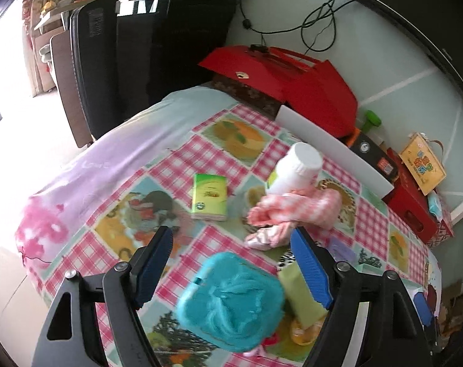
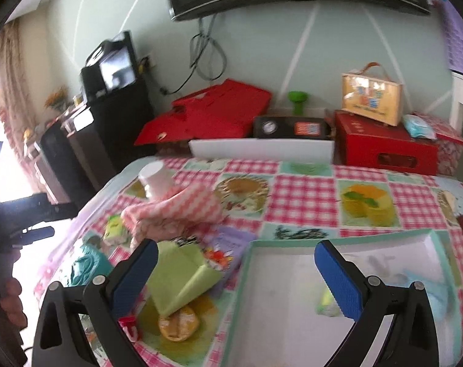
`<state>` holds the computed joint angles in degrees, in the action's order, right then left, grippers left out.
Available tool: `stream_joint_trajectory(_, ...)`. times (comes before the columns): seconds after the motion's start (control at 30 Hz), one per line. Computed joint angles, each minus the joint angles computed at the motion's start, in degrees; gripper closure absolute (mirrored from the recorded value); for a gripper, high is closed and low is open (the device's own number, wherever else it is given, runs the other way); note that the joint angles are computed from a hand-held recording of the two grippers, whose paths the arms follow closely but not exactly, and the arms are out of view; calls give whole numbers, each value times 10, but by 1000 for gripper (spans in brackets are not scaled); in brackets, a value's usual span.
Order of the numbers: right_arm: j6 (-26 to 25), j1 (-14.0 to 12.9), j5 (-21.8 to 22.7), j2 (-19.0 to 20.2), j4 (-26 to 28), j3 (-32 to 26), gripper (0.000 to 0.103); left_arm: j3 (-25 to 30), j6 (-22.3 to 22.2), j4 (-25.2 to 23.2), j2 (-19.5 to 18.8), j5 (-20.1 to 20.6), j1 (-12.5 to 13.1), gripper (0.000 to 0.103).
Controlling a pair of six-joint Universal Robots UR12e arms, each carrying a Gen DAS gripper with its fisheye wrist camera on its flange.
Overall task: Organize soft objects
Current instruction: 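Grasp the green tissue pack with the left gripper while the right gripper grasps the light-green cloth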
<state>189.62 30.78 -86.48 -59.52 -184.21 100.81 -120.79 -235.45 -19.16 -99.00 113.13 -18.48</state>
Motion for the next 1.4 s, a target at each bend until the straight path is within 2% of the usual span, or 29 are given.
stream_joint_trajectory(0.07,-10,4,6,5,15,-7,0,-9,0,13,2,-22,9,22)
stream_joint_trajectory(0.13,-24,9,13,10,36,-14,0,-16,2,23,2,-48,19,13)
stream_joint_trajectory(0.33,-83,27,5,25,92,-39,0,-29,9,31,-1,-82,38,9)
stream_joint_trajectory(0.4,-95,31,9,30,116,-48,0,-37,13,43,0,-102,48,4)
stream_joint_trajectory(0.5,-103,35,5,34,140,-55,0,-42,31,47,0,-107,57,4)
stream_joint_trajectory(0.63,-116,38,7,39,156,-63,0,-34,78,12,0,-121,71,4)
stream_joint_trajectory(0.77,-129,39,12,45,178,-72,0,-10,123,-74,-5,-104,79,4)
stream_joint_trajectory(0.93,-139,42,8,54,203,-84,7,8,148,-123,-16,-141,102,4)
stream_joint_trajectory(1.07,-140,42,12,61,225,-95,17,20,171,-135,-28,-164,113,4)
stream_joint_trajectory(1.13,-137,41,13,64,233,-98,19,30,178,-143,-37,-176,117,4)
stream_joint_trajectory(1.2,-135,40,14,65,235,-99,20,42,189,-155,-48,-180,118,4)
stream_joint_trajectory(1.4,-122,34,24,64,232,-98,35,70,207,-173,-74,-183,118,5)
